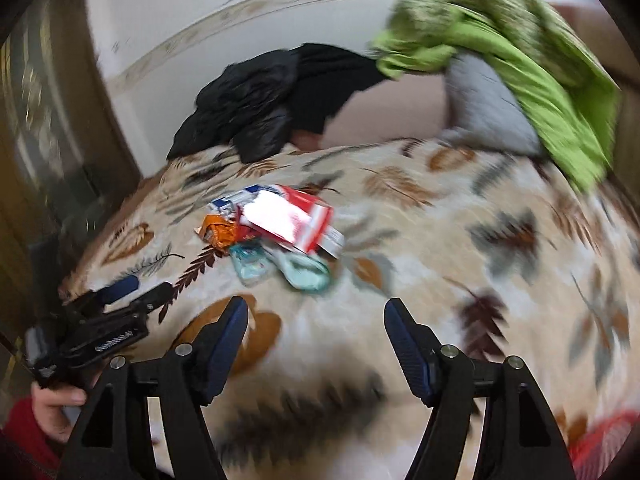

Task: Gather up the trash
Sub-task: 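Move both open tools back to the remaining trash on the bed, then grasp the orange snack bag with the left tool while the right tool grasps the torn red wrapper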

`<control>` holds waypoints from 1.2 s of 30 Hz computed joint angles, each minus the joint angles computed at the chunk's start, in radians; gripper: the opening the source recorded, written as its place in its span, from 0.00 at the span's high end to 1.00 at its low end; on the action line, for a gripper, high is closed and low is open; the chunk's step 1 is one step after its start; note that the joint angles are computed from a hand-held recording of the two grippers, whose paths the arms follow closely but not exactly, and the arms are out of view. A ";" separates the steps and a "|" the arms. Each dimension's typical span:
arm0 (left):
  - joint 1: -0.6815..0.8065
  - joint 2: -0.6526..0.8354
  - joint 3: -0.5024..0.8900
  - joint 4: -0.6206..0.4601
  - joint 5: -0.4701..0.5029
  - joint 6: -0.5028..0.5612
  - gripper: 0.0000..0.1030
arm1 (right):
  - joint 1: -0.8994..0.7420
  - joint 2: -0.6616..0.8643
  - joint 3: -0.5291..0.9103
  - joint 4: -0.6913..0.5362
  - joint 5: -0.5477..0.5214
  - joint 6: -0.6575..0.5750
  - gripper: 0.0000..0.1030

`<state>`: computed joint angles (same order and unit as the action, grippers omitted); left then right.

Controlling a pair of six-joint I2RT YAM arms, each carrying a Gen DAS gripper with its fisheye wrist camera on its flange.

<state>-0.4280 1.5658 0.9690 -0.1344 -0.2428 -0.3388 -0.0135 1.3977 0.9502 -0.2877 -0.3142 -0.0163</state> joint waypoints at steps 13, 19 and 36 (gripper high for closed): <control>0.110 0.102 0.080 -0.024 -0.016 -0.075 0.29 | 0.301 0.475 0.304 0.264 0.514 -0.150 0.68; 0.117 0.131 0.103 0.010 0.031 -0.063 0.29 | 0.154 0.344 0.174 0.303 0.265 0.088 0.79; 0.122 0.549 0.588 -0.136 0.151 -0.103 0.28 | 0.049 0.133 -0.055 0.377 -0.036 0.288 0.79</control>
